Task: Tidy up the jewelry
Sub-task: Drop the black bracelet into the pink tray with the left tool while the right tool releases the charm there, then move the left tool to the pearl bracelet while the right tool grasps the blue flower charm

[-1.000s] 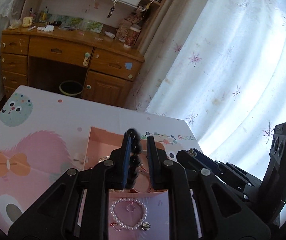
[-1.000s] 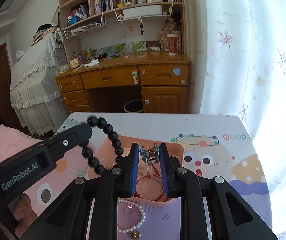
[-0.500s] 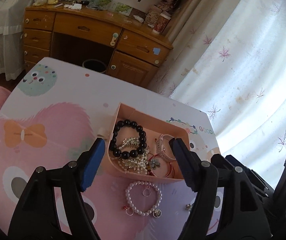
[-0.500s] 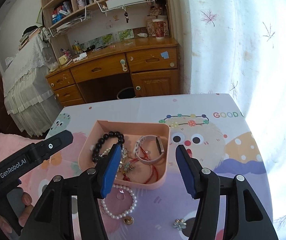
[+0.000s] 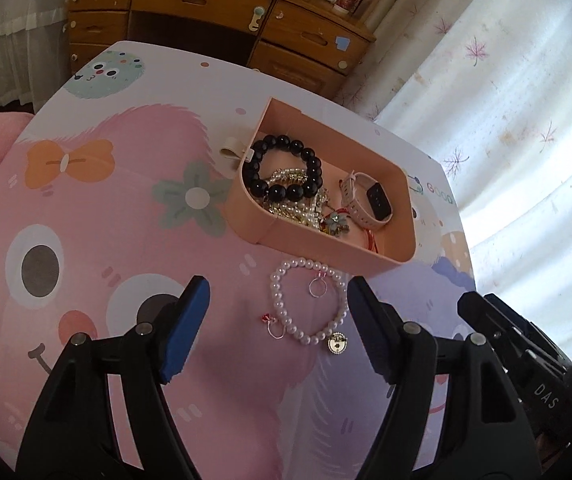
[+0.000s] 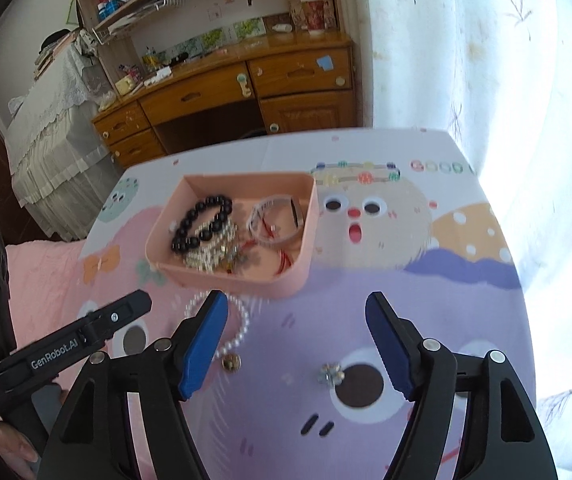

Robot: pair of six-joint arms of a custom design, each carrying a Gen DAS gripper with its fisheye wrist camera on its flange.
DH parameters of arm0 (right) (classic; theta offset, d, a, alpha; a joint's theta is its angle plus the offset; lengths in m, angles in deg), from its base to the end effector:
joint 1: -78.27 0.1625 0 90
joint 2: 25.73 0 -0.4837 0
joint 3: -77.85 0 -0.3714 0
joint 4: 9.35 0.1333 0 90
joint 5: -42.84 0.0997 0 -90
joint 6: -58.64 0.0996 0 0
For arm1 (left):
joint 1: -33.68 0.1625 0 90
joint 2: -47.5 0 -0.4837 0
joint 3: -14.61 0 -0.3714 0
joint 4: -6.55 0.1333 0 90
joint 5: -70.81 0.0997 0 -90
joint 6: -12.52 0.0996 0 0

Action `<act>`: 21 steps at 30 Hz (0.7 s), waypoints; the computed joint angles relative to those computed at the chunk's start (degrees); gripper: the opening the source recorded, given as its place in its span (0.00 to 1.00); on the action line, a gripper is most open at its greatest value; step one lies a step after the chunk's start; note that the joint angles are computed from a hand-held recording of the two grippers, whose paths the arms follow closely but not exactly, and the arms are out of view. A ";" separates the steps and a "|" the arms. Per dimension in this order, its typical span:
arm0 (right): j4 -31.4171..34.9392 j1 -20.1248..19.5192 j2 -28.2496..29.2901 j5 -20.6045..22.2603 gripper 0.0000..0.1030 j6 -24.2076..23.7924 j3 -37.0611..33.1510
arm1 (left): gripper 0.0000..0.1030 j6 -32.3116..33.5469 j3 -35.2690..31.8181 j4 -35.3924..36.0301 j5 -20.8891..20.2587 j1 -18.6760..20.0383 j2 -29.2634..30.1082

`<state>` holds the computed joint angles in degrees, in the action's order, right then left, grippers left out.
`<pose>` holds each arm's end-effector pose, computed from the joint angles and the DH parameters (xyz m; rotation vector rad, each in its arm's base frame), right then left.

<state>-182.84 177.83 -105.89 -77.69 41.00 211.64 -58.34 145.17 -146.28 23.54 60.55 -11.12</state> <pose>0.1533 -0.4123 0.3153 0.4127 -2.4830 0.6194 -0.3141 -0.3843 0.1343 -0.0937 2.5807 -0.8491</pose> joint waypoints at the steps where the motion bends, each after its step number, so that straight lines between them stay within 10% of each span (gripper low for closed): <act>1: 1.39 -0.39 -0.66 -0.18 0.70 -0.42 0.55 | 0.67 0.35 -0.19 0.66 -0.19 -0.28 0.22; 13: 4.59 -4.25 -2.66 -2.71 0.70 -8.39 7.47 | 0.67 4.45 -1.07 1.11 -3.17 -1.97 4.69; 21: -8.90 -6.88 1.61 -2.70 0.70 -21.69 10.11 | 0.67 5.29 -4.37 4.29 -1.71 -3.68 10.21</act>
